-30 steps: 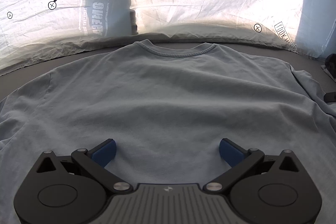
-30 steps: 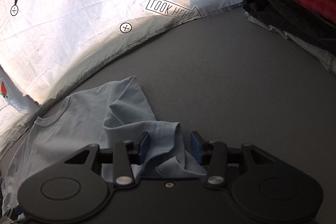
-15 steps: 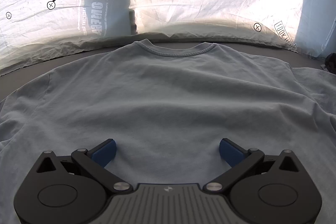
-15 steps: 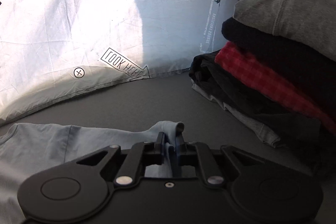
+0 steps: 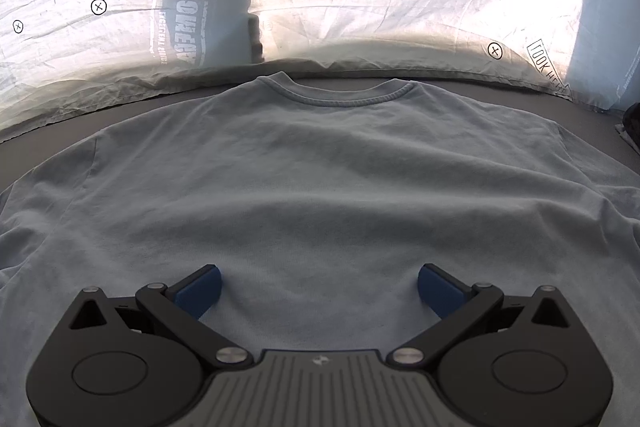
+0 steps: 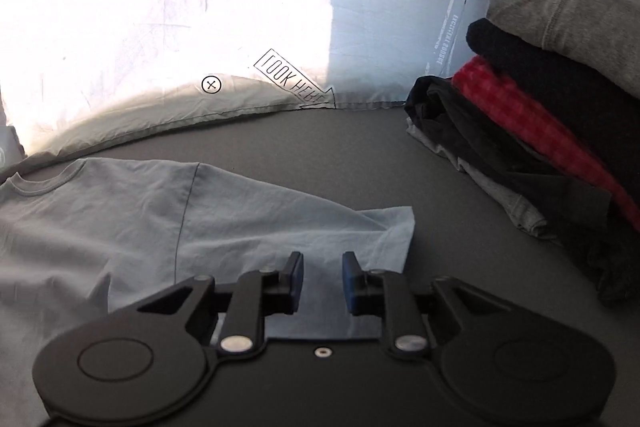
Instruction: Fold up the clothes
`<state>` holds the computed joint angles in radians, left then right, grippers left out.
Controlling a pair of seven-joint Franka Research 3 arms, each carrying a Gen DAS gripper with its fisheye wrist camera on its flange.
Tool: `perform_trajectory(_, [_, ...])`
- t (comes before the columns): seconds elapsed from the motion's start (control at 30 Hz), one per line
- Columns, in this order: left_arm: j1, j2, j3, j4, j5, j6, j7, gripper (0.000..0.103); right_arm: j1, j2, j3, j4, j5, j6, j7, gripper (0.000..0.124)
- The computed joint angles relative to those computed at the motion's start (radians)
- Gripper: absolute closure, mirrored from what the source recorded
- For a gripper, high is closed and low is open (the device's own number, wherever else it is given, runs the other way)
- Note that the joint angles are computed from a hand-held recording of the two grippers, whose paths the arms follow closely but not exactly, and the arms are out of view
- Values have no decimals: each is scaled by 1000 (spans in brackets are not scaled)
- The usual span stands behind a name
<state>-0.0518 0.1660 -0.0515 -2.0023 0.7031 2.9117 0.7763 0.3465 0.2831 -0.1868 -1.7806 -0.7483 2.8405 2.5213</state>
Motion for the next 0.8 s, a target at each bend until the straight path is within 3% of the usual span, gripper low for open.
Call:
perform_trajectory(0.1, [13, 2, -21, 10, -67, -27, 66, 0, -17, 5, 24, 6, 72, -64, -20, 109])
perform_trajectory(0.2, [33, 6, -51, 31, -183, -74, 182, 0, 21, -6, 0, 47, 3, -227, 12, 106])
perform_trajectory(0.27, [42, 6, -64, 41, -253, -106, 254, 0, 7, -49, 14, 21, -44, -235, 19, 106])
perform_trajectory(0.37, [48, -12, -76, 52, -346, -186, 340, 0, -26, -132, 49, -40, -61, -212, 31, 95])
perform_trajectory(0.43, [34, -51, -59, 33, -329, -254, 295, 0, -49, -193, 84, -95, -31, -181, 23, 89])
perform_trajectory(0.5, [38, -126, -47, -40, -308, -265, 257, 0, -66, -249, 121, -154, -2, -162, 1, 81])
perform_trajectory(0.67, [73, -359, -31, -261, -328, -265, 277, 0, -70, -381, 216, -314, 192, -137, -172, 65])
perform_trajectory(0.7, [80, -410, -27, -306, -331, -275, 284, 0, -64, -402, 230, -340, 251, -136, -216, 56])
perform_trajectory(0.8, [104, -574, -11, -441, -347, -340, 301, 0, -50, -449, 273, -397, 368, -146, -290, 46])
